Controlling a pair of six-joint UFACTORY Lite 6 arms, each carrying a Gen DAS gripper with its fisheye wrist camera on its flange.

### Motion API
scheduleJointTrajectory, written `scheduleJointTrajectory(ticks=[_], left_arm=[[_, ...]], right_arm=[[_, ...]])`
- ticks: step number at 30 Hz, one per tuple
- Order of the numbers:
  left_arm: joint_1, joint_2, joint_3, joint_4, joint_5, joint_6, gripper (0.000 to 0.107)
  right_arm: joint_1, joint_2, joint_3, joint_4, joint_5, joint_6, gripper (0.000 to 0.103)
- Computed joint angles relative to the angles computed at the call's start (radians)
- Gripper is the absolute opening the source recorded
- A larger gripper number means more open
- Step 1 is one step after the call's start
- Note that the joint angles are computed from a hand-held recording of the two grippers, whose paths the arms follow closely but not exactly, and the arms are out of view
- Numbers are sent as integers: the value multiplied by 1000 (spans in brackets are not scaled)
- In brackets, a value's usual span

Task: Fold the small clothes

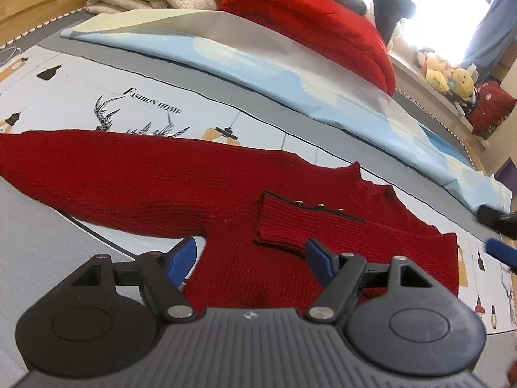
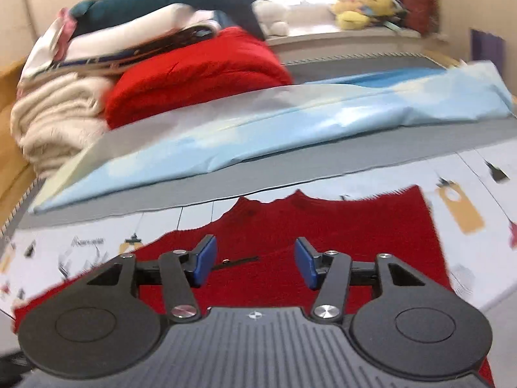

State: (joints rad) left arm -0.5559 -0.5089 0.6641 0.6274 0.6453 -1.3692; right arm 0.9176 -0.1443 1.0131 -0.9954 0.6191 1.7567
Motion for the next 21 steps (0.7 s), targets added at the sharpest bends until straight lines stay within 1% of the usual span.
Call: scheduleJointTrajectory(ticks=[1,3,4,5,6,7,8,9,10,11,12,14,15,17,21], left_arm=[[-23,11,4,18,6,-28,79],[-63,30,9,50,16,-74,79],[-87,41,11,68,23,-101,79],[-105,51,13,79,27,-118,78],[-125,63,17,88,30,-135,78],[-143,80,24,97,27,-152,77],[-156,95,30,108,22,-165,77],[-170,115,39,122,15,-177,76],[-180,136,49,139,3,-186,70],[-190,157,58,158,-4,-201,64],[-196,173,64,176,-10,-219,61],[-199,191,63,208,-34,-250,36],[-198,199,62,221,-44,-262,32],[-197,216,55,261,-45,-292,27],[-110,190,8,287,-49,-263,25]], right_arm=[[17,-57,-39,-4,8,28,66],[55,-135,-121,-53,27,108,70],[71,-155,-166,-100,36,163,70],[79,-168,-205,-105,49,178,70],[72,-146,-221,-69,63,157,69],[43,-119,-222,9,51,95,67],[-3,-116,-238,69,1,56,65],[-46,-130,-266,93,-51,54,63],[-86,-153,-290,141,-89,39,63],[-113,-180,-310,177,-108,25,63],[-126,-213,-333,188,-116,29,63],[-137,-251,-352,211,-99,12,63],[-146,-268,-360,236,-102,-13,63],[-178,-279,-365,286,-144,-76,63],[-243,-272,-347,379,-199,-250,63]])
